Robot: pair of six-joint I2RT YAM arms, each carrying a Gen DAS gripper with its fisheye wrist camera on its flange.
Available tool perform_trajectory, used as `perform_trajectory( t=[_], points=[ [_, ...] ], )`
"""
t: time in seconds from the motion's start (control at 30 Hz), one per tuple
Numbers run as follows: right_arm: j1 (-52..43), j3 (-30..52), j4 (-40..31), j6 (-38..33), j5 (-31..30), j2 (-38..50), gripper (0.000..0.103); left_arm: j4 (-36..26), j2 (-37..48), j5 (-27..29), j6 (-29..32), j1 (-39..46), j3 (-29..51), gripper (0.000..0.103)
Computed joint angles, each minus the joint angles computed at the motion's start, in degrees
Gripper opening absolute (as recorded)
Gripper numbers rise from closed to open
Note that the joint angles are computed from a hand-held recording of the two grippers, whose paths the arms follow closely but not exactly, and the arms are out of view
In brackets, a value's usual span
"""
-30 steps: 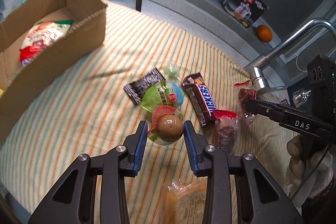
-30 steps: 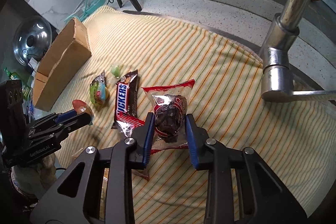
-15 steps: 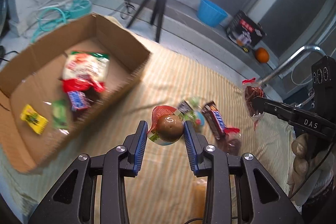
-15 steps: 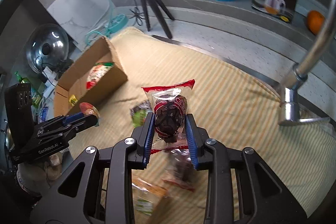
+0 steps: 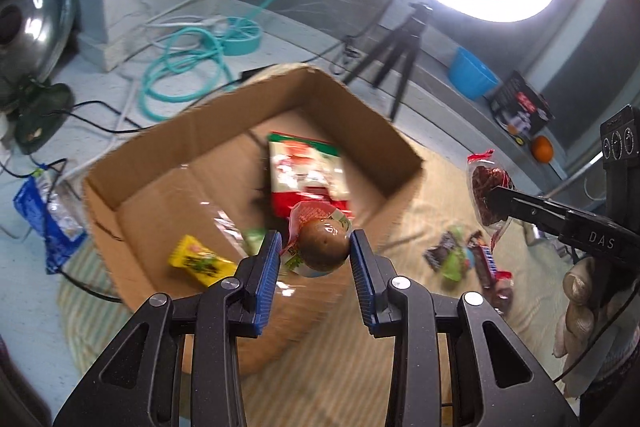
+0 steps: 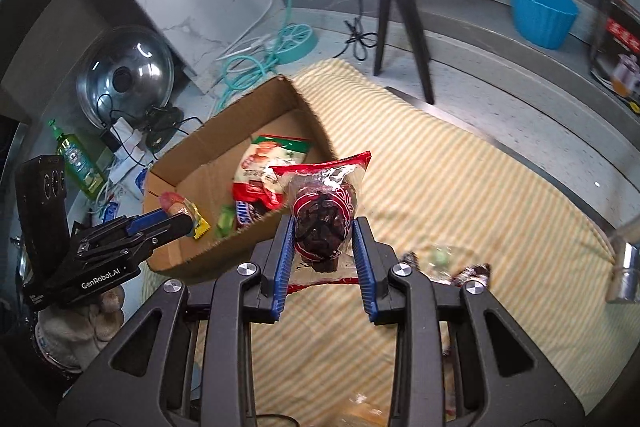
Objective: Organize snacks
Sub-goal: 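Carry the egg and jerky pack into the box and open both grippers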
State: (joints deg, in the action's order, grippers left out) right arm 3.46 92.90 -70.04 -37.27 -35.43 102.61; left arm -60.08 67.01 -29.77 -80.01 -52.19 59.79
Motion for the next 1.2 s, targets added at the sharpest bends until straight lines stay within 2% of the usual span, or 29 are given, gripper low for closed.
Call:
perform_trajectory(
  t=[0.3, 0.7, 0.8, 0.83, 0.87, 0.93, 1.2],
  points=[
    [8.17, -0.90, 4.70, 6.98, 1.43, 0.71, 0.030, -0.13, -5.32, 2.10, 1.00, 3.35, -5.58, 0.033],
    [13.28, -2.09, 8.63, 10.29, 4.16, 2.42, 0.032, 0.43, -8.42, 4.10, 2.13, 5.63, -8.44, 0.034],
    [13.57, -2.43, 9.24, 10.77, 4.14, 1.89, 0.048, 0.53, -9.17, 4.75, 1.89, 6.28, -8.78, 0.035],
    [13.63, -2.67, 9.68, 10.97, 4.21, 1.56, 0.062, 0.36, -9.20, 4.81, 1.74, 6.36, -8.72, 0.036],
    [13.50, -2.93, 10.17, 10.99, 4.12, 1.16, 0.070, 0.12, -9.14, 4.67, 1.50, 6.29, -8.59, 0.040],
    [13.33, -3.17, 10.42, 11.01, 4.02, 0.55, 0.071, -0.43, -9.10, 4.09, 0.78, 5.82, -8.20, 0.050],
    [12.06, -3.69, 9.71, 10.02, 4.58, -0.99, 0.077, -0.88, -8.05, 2.88, 0.56, 4.43, -6.63, 0.051]
  ],
)
